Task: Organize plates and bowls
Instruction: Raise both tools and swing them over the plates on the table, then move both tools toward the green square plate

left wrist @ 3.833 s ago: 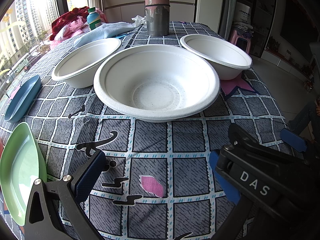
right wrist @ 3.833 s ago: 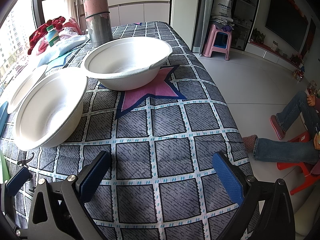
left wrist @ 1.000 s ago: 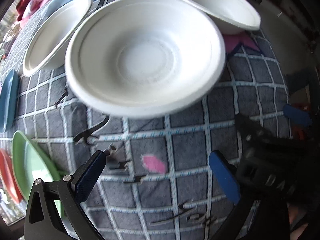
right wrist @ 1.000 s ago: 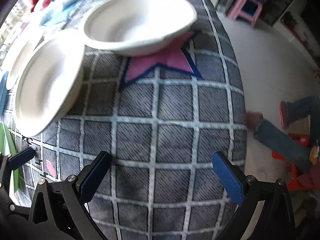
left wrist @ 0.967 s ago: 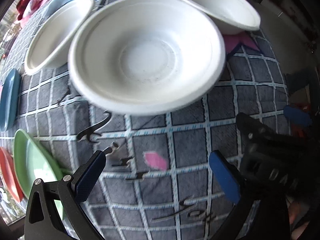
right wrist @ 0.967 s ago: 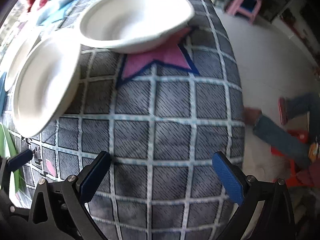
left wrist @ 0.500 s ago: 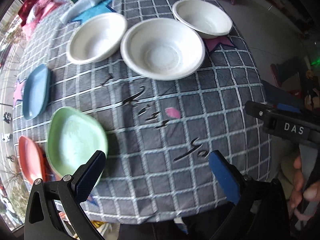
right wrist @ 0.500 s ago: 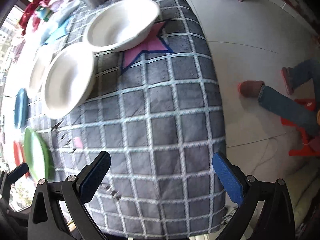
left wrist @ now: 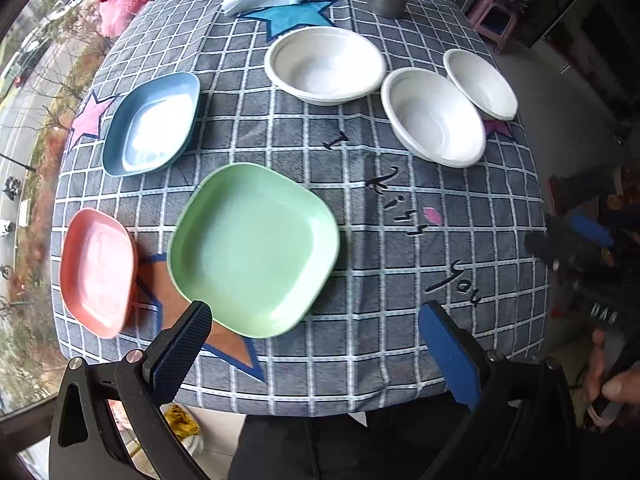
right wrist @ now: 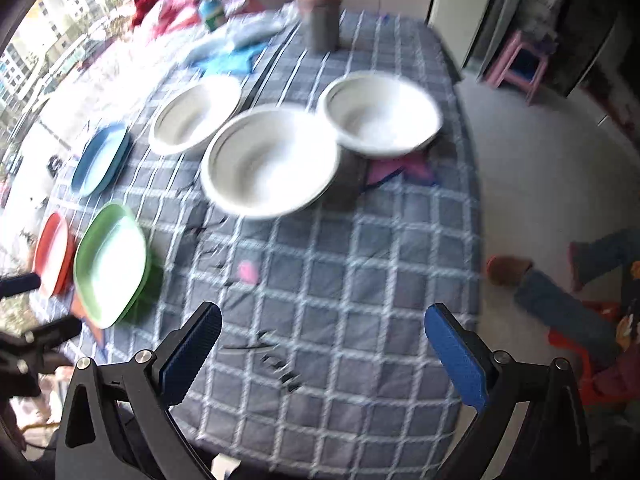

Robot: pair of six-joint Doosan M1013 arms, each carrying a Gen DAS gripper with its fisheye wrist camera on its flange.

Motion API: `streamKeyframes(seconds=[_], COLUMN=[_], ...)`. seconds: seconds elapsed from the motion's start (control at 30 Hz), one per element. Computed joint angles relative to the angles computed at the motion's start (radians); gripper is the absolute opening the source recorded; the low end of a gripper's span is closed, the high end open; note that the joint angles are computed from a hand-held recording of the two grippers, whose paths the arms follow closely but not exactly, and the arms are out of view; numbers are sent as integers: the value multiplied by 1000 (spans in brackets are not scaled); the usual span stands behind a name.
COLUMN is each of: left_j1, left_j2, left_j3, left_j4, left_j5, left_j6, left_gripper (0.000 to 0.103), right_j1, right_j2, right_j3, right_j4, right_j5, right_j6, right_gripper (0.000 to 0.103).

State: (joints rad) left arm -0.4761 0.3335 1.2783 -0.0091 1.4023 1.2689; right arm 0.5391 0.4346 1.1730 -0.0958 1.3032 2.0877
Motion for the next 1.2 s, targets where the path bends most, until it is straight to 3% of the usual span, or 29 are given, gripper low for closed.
streamKeyframes(seconds=[0.43, 0.7, 1.1, 1.2], left_j1=[65, 85, 140, 158], left_j2=[50, 48, 46, 50], left_j3=[-70, -52, -38, -39], left_j4=[-47, -35, -69, -93], left_j5=[57, 86, 79, 78], left_j6=[235, 341, 354, 332], left_gripper=[103, 103, 103, 103], right_j1=[34, 39, 58, 51], right_j2=[53, 92, 163, 167], right_j3=[-99, -129, -229, -235], right_j4=[48, 112, 200, 245], right_j5=[145, 237, 321, 291], right_j6=[98, 219, 210, 283], right_gripper=[102, 102, 102, 102])
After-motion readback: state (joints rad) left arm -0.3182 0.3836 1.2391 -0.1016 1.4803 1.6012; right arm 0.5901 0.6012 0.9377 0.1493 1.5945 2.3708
